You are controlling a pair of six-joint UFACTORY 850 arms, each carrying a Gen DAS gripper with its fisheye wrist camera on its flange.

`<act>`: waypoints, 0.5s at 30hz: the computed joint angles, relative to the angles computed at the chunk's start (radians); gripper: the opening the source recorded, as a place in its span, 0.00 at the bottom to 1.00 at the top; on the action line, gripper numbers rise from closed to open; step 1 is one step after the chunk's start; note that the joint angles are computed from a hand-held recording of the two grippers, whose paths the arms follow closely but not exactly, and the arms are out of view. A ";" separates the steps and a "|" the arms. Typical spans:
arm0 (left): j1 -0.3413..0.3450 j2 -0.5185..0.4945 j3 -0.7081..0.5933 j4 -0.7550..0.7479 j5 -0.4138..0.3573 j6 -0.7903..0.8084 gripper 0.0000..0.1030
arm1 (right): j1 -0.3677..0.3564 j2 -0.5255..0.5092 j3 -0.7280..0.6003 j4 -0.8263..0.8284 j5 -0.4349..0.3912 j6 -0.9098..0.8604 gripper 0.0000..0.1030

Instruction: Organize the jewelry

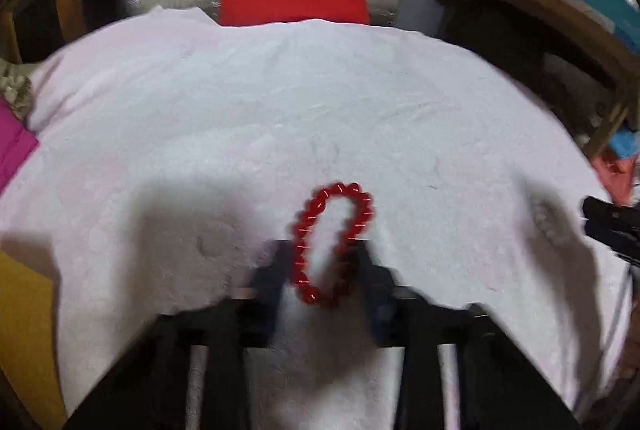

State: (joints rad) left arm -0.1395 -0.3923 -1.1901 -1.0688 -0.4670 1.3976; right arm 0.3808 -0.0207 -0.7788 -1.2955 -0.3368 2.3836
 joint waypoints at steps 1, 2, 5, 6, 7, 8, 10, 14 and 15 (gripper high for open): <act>0.008 -0.004 -0.007 0.005 -0.036 -0.008 0.17 | 0.001 0.001 0.000 -0.007 -0.003 0.006 0.64; 0.021 -0.007 -0.014 0.008 -0.088 -0.002 0.15 | 0.002 0.001 0.000 -0.011 -0.006 0.008 0.64; 0.040 0.004 -0.011 -0.008 -0.172 0.055 0.09 | 0.000 0.006 0.005 -0.014 -0.004 0.007 0.64; 0.052 0.004 -0.015 -0.010 -0.220 0.070 0.09 | -0.002 0.010 0.009 -0.020 -0.003 0.017 0.64; 0.061 0.007 -0.014 -0.010 -0.250 0.080 0.09 | -0.003 0.013 0.012 -0.024 -0.003 0.024 0.64; 0.066 0.011 -0.013 -0.011 -0.264 0.090 0.09 | -0.005 0.017 0.016 -0.030 -0.002 0.032 0.64; 0.069 0.019 -0.006 -0.003 -0.266 0.106 0.09 | -0.009 0.022 0.022 -0.034 0.005 0.036 0.64; 0.049 0.026 0.007 0.046 -0.202 0.084 0.22 | -0.013 0.027 0.028 -0.016 0.008 0.020 0.64; 0.046 0.026 0.010 0.056 -0.190 0.075 0.30 | -0.014 0.026 0.029 -0.017 0.010 0.021 0.64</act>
State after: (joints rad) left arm -0.0937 -0.3660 -1.1802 -1.0125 -0.6566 1.4730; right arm 0.3667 0.0056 -0.7503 -1.3130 -0.3270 2.4047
